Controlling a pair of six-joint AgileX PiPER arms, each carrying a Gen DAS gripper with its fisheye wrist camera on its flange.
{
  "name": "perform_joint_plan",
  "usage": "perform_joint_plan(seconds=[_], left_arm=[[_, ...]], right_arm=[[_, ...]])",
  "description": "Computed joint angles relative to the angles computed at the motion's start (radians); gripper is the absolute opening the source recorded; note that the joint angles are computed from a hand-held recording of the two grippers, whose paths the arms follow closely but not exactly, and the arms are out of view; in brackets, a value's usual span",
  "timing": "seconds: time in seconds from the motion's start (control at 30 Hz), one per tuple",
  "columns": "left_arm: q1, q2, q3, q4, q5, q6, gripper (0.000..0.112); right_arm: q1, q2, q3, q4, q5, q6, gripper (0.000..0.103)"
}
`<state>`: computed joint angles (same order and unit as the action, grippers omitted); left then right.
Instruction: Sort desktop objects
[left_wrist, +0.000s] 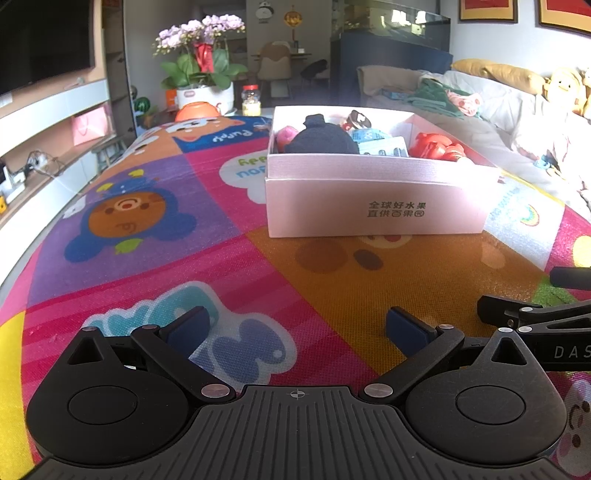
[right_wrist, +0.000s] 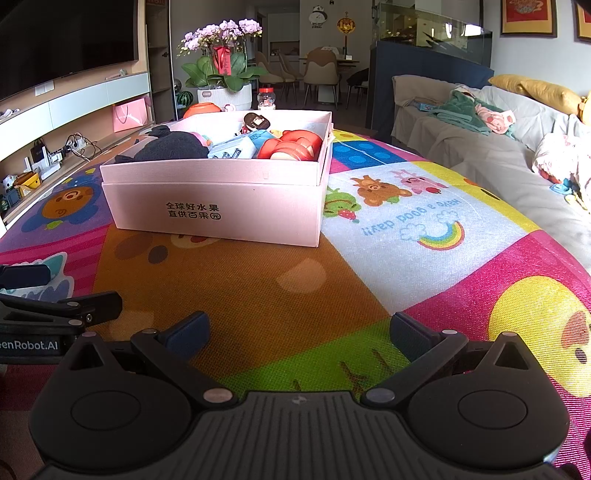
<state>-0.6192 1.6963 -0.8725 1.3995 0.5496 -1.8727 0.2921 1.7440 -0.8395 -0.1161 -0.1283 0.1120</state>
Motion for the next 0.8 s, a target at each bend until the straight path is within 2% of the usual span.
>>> perform_joint_plan(seconds=[0.1, 0.3, 0.37, 0.57, 0.8], left_arm=[[0.009, -0.006, 0.002, -0.012, -0.017, 0.011, 0.103], [0.01, -0.019, -0.016, -0.127, -0.022, 0.131, 0.103], [0.022, -0.023, -0.006, -0.108, -0.036, 0.122, 0.103], [0.0, -0.015, 0.003, -0.053, -0.006, 0.042, 0.103], [0.002, -0.014, 0.004, -0.046, -0.008, 0.033, 0.103]], right_arm=[[0.0, 0.0, 0.0, 0.0, 0.0, 0.0, 0.103], [0.0, 0.0, 0.0, -0.003, 0.0, 0.003, 0.103], [0.0, 0.0, 0.0, 0.004, 0.0, -0.004, 0.103], [-0.001, 0.001, 0.0, -0.004, 0.0, 0.004, 0.103], [-0.001, 0.001, -0.001, -0.003, 0.0, 0.003, 0.103]])
